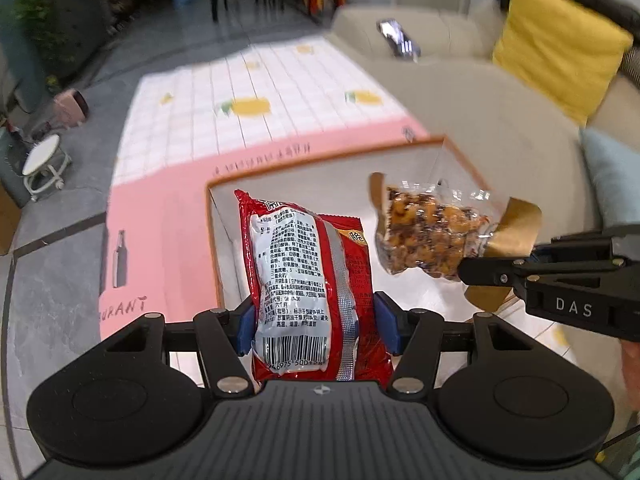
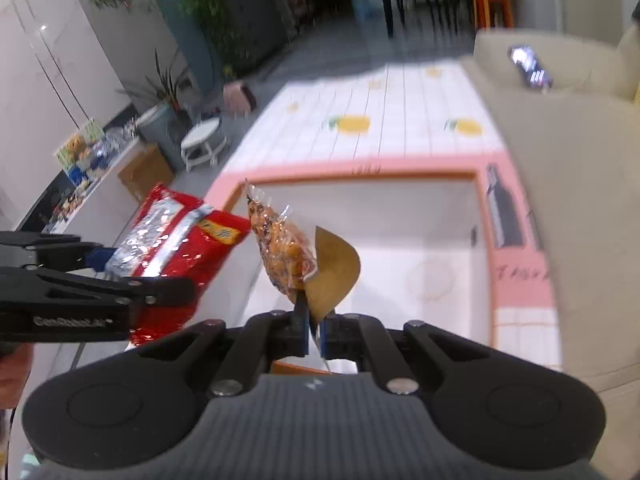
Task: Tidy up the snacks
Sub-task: 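Lower both bags into the orange box and open both grippers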
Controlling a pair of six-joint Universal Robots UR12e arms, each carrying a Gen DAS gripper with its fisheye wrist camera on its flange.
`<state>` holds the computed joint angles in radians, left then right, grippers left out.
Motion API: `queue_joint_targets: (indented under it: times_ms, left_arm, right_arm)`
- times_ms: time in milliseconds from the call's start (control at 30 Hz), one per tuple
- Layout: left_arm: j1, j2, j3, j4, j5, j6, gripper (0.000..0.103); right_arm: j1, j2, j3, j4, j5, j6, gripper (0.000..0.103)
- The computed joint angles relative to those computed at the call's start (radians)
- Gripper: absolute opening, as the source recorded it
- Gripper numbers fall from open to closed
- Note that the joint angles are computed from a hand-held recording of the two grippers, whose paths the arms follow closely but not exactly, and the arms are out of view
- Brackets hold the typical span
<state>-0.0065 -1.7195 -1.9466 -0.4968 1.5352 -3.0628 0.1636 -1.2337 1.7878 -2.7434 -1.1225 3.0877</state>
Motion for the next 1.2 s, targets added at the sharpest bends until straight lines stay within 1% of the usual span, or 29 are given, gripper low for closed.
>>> queue_joint_targets:
  times_ms: [100, 200, 333, 400, 467, 567, 633, 700, 767, 833, 900, 967, 1067, 1100, 1200]
  left_arm:
    - [0.009, -0.043, 0.048, -0.09, -0.011, 0.041, 0.067]
    - [0.006, -0.081, 0.09, -0.146, 0.015, 0.084, 0.067]
    - [0.004, -0.122, 0.133, -0.203, 0.039, 0.088, 0.067]
    - [-0.002, -0.143, 0.151, -0.231, 0.065, 0.1, 0.067]
    - [-0.013, -0.159, 0.166, -0.255, 0.099, 0.109, 0.067]
    - [-0.031, -0.173, 0.179, -0.284, 0.145, 0.143, 0.067]
    - [-0.036, -0.18, 0.188, -0.307, 0.154, 0.158, 0.067]
    - [-0.037, -0.184, 0.192, -0.322, 0.154, 0.161, 0.068]
    - [-0.039, -0.188, 0.201, -0.342, 0.158, 0.163, 0.068]
    - [-0.041, -0.189, 0.199, -0.339, 0.163, 0.174, 0.07]
    - [-0.043, -0.187, 0.191, -0.315, 0.179, 0.185, 0.075]
    - [-0.039, -0.18, 0.18, -0.286, 0.176, 0.183, 0.076]
    - [-0.026, -0.161, 0.164, -0.252, 0.147, 0.16, 0.079]
    - [-0.023, -0.154, 0.157, -0.239, 0.142, 0.156, 0.079]
    - [-0.015, -0.13, 0.139, -0.214, 0.125, 0.149, 0.079]
  right_arm:
    - [0.011, 0.039, -0.059, 0.119, -0.001, -0.015, 0.0]
    - [0.009, 0.08, -0.124, 0.237, 0.026, -0.01, 0.0]
    - [0.004, 0.126, -0.189, 0.358, 0.069, 0.026, 0.0]
    - [0.008, 0.141, -0.211, 0.401, 0.068, 0.021, 0.0]
    - [0.018, 0.152, -0.226, 0.432, 0.046, 0.006, 0.0]
    - [0.025, 0.173, -0.258, 0.505, 0.034, -0.005, 0.0]
    - [0.031, 0.188, -0.28, 0.547, 0.017, -0.016, 0.0]
    - [0.035, 0.195, -0.292, 0.567, 0.014, -0.034, 0.0]
    - [0.043, 0.2, -0.305, 0.582, -0.006, -0.052, 0.0]
    - [0.052, 0.208, -0.327, 0.611, -0.024, -0.061, 0.0]
    - [0.059, 0.214, -0.343, 0.627, -0.049, -0.072, 0.001]
    - [0.067, 0.219, -0.354, 0.635, -0.078, -0.075, 0.003]
    - [0.076, 0.232, -0.372, 0.649, -0.126, -0.09, 0.011]
    - [0.079, 0.235, -0.376, 0.654, -0.144, -0.096, 0.016]
    - [0.088, 0.234, -0.377, 0.643, -0.201, -0.11, 0.025]
